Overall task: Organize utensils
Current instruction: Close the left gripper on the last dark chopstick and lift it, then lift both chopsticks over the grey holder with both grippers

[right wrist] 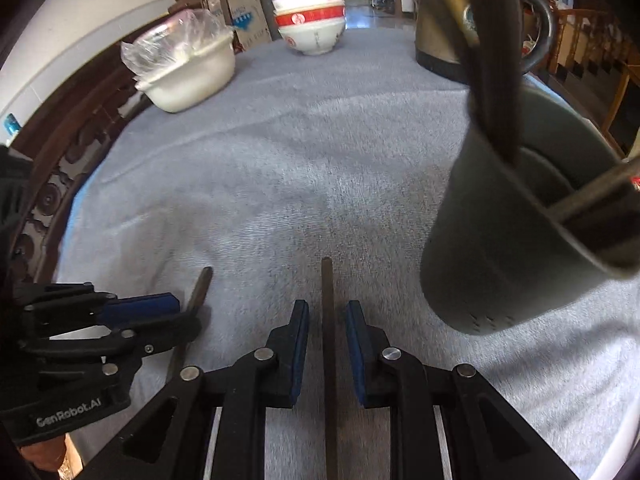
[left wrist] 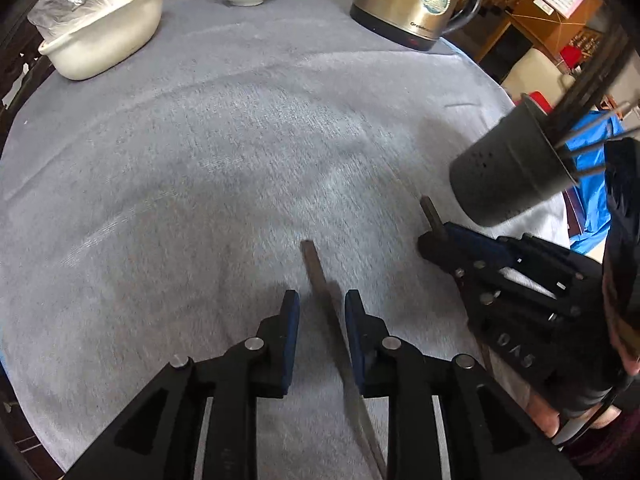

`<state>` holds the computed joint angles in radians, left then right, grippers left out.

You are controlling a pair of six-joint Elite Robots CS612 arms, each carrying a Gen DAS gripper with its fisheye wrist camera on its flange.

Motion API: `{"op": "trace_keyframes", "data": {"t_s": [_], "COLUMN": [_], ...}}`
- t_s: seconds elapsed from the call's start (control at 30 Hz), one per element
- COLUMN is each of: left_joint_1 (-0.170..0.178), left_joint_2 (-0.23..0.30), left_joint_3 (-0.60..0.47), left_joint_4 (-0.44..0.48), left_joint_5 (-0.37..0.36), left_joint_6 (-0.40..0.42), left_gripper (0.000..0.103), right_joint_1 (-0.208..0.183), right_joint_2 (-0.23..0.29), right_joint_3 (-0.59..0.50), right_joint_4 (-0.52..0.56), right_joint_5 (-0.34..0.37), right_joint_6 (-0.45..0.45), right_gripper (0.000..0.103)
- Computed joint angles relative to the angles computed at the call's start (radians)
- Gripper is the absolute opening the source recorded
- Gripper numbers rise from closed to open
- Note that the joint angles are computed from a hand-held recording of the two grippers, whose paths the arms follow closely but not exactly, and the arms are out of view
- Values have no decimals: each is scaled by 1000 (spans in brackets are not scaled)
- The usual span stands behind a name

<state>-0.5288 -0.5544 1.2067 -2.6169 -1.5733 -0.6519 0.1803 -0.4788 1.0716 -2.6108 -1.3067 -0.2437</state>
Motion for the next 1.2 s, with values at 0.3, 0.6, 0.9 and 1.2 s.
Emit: {"op": "trace_keyframes", "data": {"t_s": [0.3, 0.6, 0.9, 1.2], "left_joint_1": [1, -22, -78, -131], "left_joint_2": [42, -27, -138, -206], "left_joint_3": [-84, 25, 149, 220], "left_joint_4": [39, -59, -196, -314], "left_joint_5": [44, 132, 309, 436], "left_joint_6": [-3, -49, -32, 15], "left_gripper": [10, 8, 7, 6], "right_joint_1": [0, -44, -89, -123], "right_joint_2": [11, -59, -142, -194], "right_joint_3": [4, 123, 255, 333], "right_joint_4": [-75, -229, -411, -564], "right_joint_5": [3, 172, 299, 372], "right_joint_6": [-17, 6, 36, 116], "right_gripper": [7, 6, 6, 6]}}
